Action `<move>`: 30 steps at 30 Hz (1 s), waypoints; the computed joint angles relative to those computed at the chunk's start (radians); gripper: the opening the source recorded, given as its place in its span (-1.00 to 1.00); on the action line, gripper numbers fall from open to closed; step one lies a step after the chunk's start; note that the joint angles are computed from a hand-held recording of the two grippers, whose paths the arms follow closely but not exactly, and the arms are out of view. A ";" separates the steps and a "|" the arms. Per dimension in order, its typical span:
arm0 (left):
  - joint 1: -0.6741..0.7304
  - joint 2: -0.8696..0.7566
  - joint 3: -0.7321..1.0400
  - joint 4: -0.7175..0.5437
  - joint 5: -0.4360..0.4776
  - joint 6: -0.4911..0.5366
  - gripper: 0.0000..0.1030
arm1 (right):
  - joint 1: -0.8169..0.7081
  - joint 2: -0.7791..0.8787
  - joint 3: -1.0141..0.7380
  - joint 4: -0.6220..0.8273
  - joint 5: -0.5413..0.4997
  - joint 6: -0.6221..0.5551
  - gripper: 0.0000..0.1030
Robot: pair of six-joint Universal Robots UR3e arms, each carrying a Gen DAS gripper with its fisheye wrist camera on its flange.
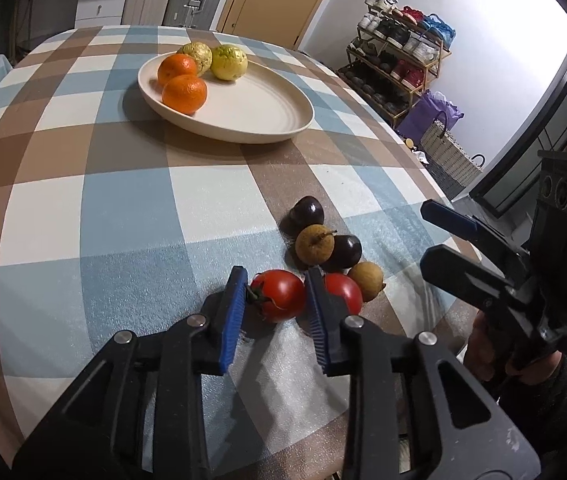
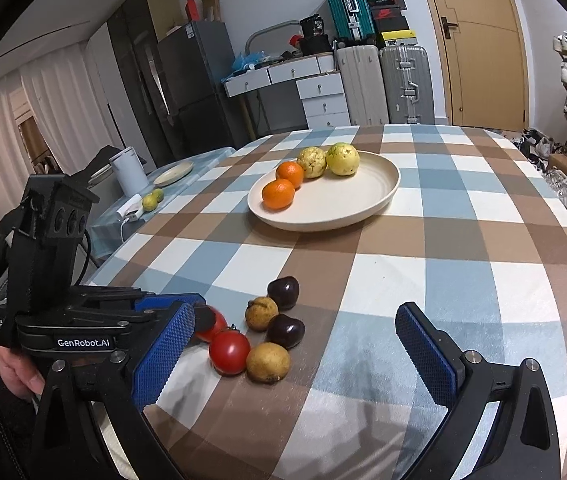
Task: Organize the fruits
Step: 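Grasp a red tomato with the left tool and lift it while the right tool reaches toward the small fruits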
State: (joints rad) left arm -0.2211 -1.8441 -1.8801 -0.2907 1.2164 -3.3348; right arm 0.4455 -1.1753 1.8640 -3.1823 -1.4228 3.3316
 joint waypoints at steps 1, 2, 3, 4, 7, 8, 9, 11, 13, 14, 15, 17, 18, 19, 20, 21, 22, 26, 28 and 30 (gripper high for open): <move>0.000 -0.001 -0.002 0.005 -0.001 0.001 -0.49 | -0.002 0.001 0.001 0.000 0.003 0.002 0.99; 0.001 -0.002 -0.006 0.009 -0.004 0.003 -0.49 | -0.004 0.000 0.002 0.002 0.004 0.005 0.99; 0.003 -0.002 -0.007 0.011 -0.008 0.004 -0.49 | -0.003 0.000 0.002 0.001 0.002 0.008 0.99; 0.006 -0.002 -0.010 0.013 -0.012 0.006 -0.48 | -0.003 -0.001 0.003 0.001 0.001 0.009 0.99; 0.016 0.001 -0.018 0.017 -0.028 0.007 -0.48 | -0.002 0.002 -0.002 -0.003 0.001 0.011 0.99; 0.017 0.002 -0.019 0.016 -0.028 0.006 -0.49 | -0.002 0.004 -0.004 -0.005 0.003 0.011 0.99; 0.016 0.004 -0.021 0.018 -0.023 0.004 -0.49 | -0.001 0.007 -0.006 -0.004 0.003 0.011 0.99; 0.020 0.008 -0.024 0.014 -0.027 0.006 -0.49 | -0.001 0.013 -0.020 0.013 0.008 0.014 0.99; 0.020 0.009 -0.025 0.017 -0.022 0.001 -0.49 | -0.005 0.018 -0.038 0.043 0.025 0.023 0.99; 0.024 0.011 -0.026 0.017 -0.024 0.000 -0.49 | -0.008 0.024 -0.051 0.060 0.036 0.034 0.99; 0.030 0.018 -0.033 0.020 -0.026 -0.001 -0.49 | -0.008 0.029 -0.062 0.075 0.042 0.040 0.99; 0.045 0.034 -0.044 0.023 -0.033 0.004 -0.49 | -0.009 0.043 -0.094 0.113 0.063 0.042 0.98; 0.050 0.041 -0.048 0.026 -0.031 0.003 -0.49 | -0.008 0.052 -0.109 0.124 0.075 0.038 0.97; 0.058 0.049 -0.054 0.028 -0.032 0.005 -0.50 | -0.005 0.059 -0.120 0.131 0.078 0.034 0.96; 0.068 0.058 -0.058 0.026 -0.033 0.007 -0.50 | 0.001 0.069 -0.138 0.144 0.077 0.027 0.93; 0.075 0.065 -0.061 0.025 -0.036 0.009 -0.50 | 0.006 0.077 -0.154 0.157 0.075 0.020 0.88; 0.082 0.072 -0.064 0.024 -0.037 0.010 -0.50 | 0.011 0.086 -0.172 0.173 0.075 0.014 0.84; 0.114 0.102 -0.081 0.017 -0.044 0.015 -0.54 | 0.031 0.135 -0.265 0.255 0.062 -0.002 0.47; 0.128 0.112 -0.085 0.013 -0.047 0.018 -0.66 | 0.039 0.153 -0.296 0.277 0.050 -0.007 0.44; 0.137 0.117 -0.086 0.007 -0.052 0.024 -0.66 | 0.041 0.162 -0.315 0.295 0.053 -0.020 0.29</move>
State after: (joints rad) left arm -0.0838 -1.7273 -1.9665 -0.2835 1.1641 -3.3110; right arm 0.4862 -1.0134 1.5490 -2.8872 -1.3694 3.3116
